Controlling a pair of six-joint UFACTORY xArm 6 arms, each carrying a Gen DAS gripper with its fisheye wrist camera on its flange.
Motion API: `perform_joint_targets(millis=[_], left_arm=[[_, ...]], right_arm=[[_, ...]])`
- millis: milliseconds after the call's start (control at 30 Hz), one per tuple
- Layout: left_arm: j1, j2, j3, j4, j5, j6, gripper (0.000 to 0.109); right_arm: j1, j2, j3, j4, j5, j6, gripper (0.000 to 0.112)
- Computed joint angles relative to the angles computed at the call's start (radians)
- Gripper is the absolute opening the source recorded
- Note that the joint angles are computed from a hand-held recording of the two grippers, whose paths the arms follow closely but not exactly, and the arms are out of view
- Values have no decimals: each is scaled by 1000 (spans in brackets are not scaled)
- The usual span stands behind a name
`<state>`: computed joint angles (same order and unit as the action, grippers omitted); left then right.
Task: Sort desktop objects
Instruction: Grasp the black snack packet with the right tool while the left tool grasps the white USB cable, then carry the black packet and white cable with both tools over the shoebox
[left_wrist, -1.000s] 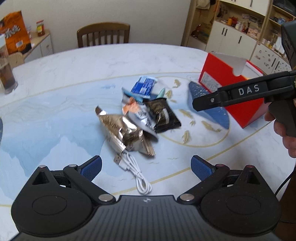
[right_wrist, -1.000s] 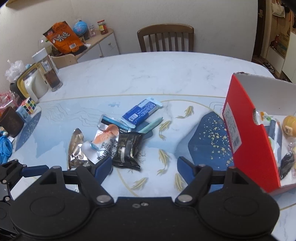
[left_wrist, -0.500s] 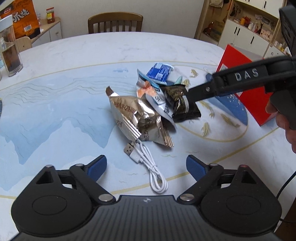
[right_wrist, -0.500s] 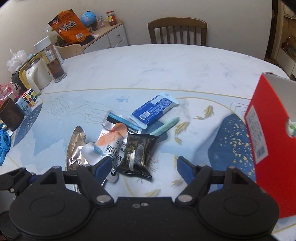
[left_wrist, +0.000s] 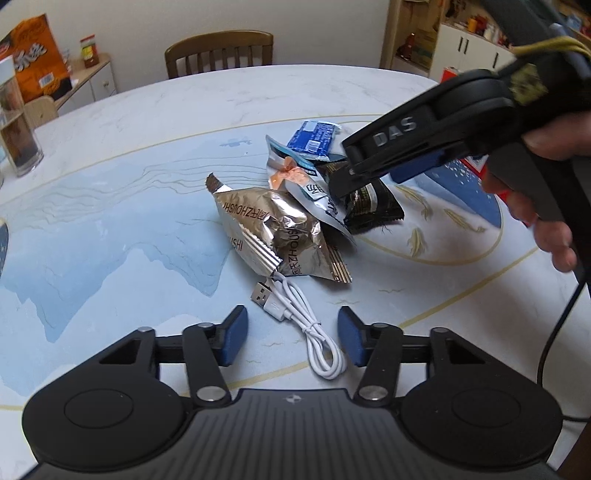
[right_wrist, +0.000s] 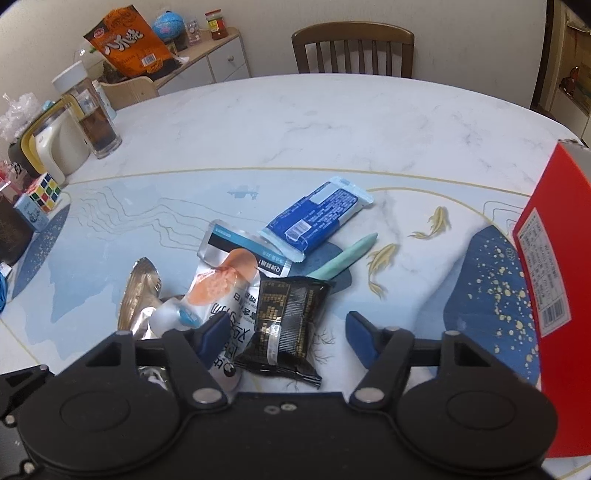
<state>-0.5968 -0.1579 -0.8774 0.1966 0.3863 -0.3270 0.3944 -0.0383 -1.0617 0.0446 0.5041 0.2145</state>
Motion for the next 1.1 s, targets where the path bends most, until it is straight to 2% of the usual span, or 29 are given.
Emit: perform_joint_targets(millis=[300, 433, 633, 1100], left_arm=[[0, -3, 18, -43, -38, 102, 31], [9, -2, 20, -48, -47, 98, 20], [12, -1, 21, -104, -55, 129, 17], [9, -29, 45, -197, -56, 178, 12]], right_arm=[[4, 29, -22, -23, 21, 14, 53], [7, 28, -22, -17, 32, 6, 47], [8, 18, -16, -29, 42, 9, 38], [-3, -65, 53, -34, 43, 20, 36]])
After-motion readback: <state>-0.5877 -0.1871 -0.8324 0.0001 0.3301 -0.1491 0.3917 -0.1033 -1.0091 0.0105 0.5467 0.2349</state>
